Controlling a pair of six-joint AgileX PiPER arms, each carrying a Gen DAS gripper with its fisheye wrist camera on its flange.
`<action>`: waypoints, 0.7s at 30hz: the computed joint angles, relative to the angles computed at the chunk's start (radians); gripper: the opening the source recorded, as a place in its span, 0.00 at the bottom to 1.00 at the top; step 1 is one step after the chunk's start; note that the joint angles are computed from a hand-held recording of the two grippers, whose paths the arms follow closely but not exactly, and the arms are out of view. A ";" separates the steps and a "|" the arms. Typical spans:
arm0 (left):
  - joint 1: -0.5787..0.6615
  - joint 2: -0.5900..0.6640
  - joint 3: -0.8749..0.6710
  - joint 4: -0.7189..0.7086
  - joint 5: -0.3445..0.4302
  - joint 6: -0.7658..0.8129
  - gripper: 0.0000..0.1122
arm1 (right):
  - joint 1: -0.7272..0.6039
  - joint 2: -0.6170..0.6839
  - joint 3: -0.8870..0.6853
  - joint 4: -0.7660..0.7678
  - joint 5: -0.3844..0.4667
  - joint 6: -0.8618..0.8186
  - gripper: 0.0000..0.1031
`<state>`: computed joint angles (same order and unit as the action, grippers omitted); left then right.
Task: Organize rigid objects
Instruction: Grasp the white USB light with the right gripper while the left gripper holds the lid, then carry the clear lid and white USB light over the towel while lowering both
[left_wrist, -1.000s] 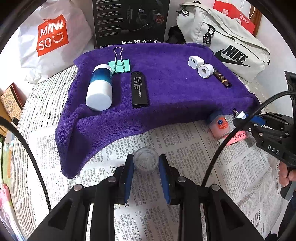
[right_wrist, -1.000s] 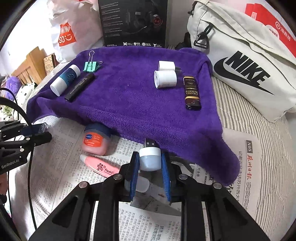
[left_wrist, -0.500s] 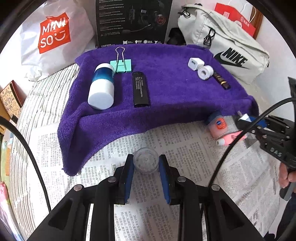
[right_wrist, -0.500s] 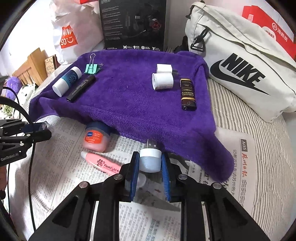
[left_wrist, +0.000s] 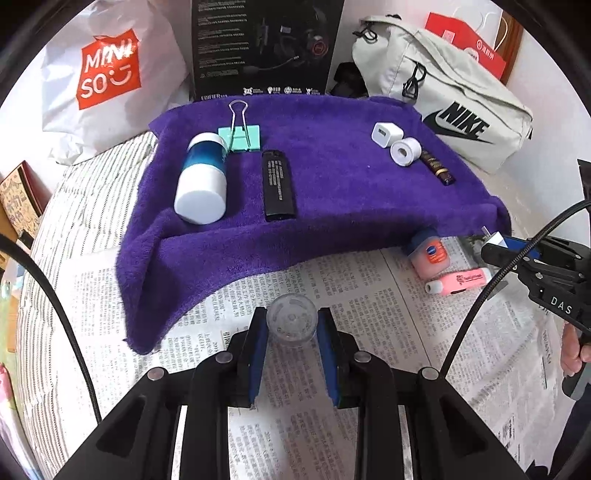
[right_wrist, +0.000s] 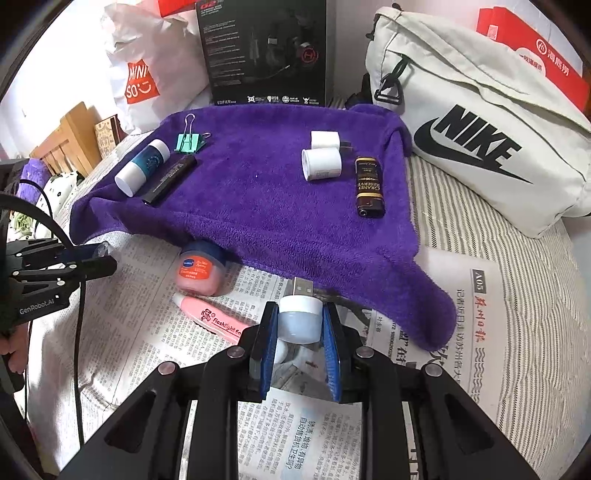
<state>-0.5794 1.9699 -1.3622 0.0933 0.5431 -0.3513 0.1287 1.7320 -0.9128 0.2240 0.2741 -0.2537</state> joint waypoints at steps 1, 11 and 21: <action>-0.001 -0.007 0.005 0.005 0.001 -0.003 0.23 | -0.004 -0.006 0.003 0.022 0.000 -0.024 0.23; 0.001 -0.049 0.014 0.002 0.008 0.014 0.23 | -0.015 -0.021 -0.011 0.070 0.032 -0.095 0.23; -0.017 -0.056 -0.042 0.057 0.044 -0.032 0.23 | -0.044 -0.033 -0.032 0.166 0.084 -0.187 0.23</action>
